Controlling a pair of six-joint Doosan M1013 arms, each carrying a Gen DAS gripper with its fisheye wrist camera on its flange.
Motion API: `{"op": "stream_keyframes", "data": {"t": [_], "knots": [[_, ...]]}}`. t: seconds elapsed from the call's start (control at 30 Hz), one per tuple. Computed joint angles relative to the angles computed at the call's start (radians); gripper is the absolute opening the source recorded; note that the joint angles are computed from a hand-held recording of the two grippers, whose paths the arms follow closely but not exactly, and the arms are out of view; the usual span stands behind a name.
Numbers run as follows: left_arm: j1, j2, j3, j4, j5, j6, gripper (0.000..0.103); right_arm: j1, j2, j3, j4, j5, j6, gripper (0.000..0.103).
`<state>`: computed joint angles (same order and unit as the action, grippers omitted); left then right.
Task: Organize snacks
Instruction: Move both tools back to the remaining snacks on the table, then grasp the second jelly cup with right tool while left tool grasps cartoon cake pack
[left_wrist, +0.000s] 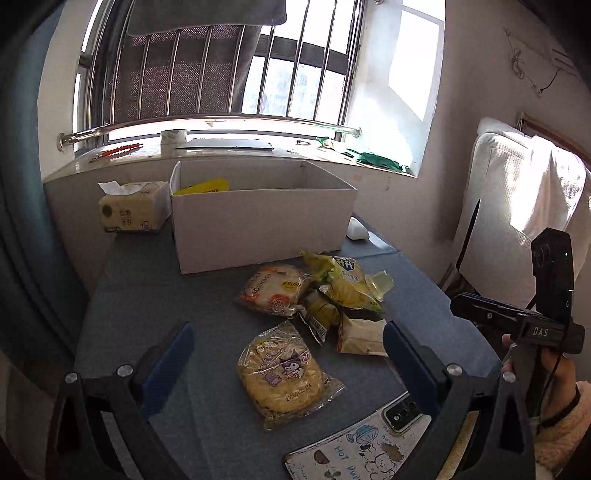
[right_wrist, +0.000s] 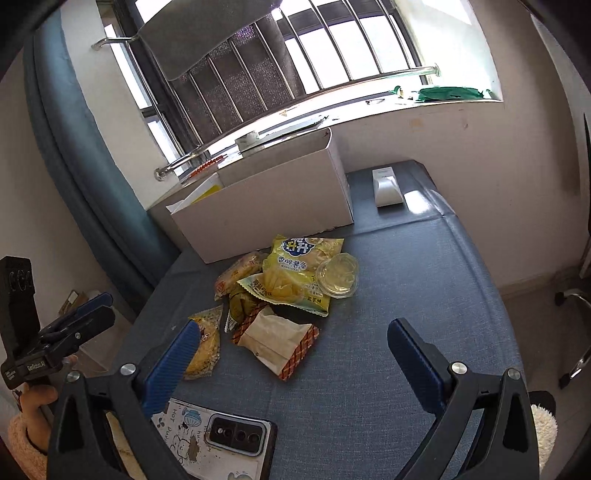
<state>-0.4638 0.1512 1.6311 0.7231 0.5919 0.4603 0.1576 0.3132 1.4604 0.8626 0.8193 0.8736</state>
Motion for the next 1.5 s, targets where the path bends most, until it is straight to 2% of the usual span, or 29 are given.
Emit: {"op": "stream_keyframes", "data": {"t": [0.23,0.33,0.47,0.53,0.57,0.6,0.63,0.67,0.93,1.13,1.27,1.37,1.43,1.5], "knots": [[0.0,0.008,-0.002,-0.032,0.014,0.047,0.103,0.013,0.106,-0.141,-0.109,0.083,0.076,0.103],[0.006,0.009,0.001,-0.05,0.018,0.049,0.103,0.03,0.146,-0.192,-0.18,0.075,0.096,0.103],[0.012,0.008,0.006,-0.072,0.03,0.06,0.103,0.035,0.218,-0.283,-0.215,0.18,0.159,0.103],[0.013,0.007,0.01,-0.075,0.042,0.059,0.103,0.034,0.234,-0.294,-0.203,0.19,0.17,0.103],[0.015,0.006,0.013,-0.076,0.042,0.056,0.103,0.033,0.239,-0.298,-0.2,0.196,0.17,0.095],[0.017,0.005,0.015,-0.082,0.042,0.055,0.103,0.033,0.242,-0.301,-0.199,0.202,0.168,0.073],[0.02,0.005,0.018,-0.09,0.042,0.056,0.103,0.033,0.248,-0.306,-0.197,0.217,0.162,0.054],[0.022,0.005,0.018,-0.096,0.044,0.053,0.103,0.033,0.251,-0.31,-0.195,0.233,0.162,0.046],[0.028,0.012,0.015,-0.128,0.04,0.075,0.103,0.009,0.193,-0.229,-0.067,0.195,0.081,0.046],[0.039,0.053,-0.029,-0.248,0.065,0.235,0.103,-0.017,0.109,-0.138,0.046,0.17,-0.014,0.046],[0.032,0.112,-0.092,-0.273,0.159,0.356,0.103,-0.032,0.048,-0.068,0.116,0.154,-0.075,0.046],[0.03,0.154,-0.135,-0.297,0.212,0.428,0.103,-0.035,0.016,-0.029,0.123,0.139,-0.099,0.046],[0.023,0.184,-0.17,-0.273,0.286,0.405,0.103,-0.036,0.004,-0.014,0.118,0.136,-0.102,0.046],[0.026,0.196,-0.18,-0.293,0.292,0.406,0.103,-0.037,-0.003,-0.003,0.116,0.13,-0.105,0.046]]}}
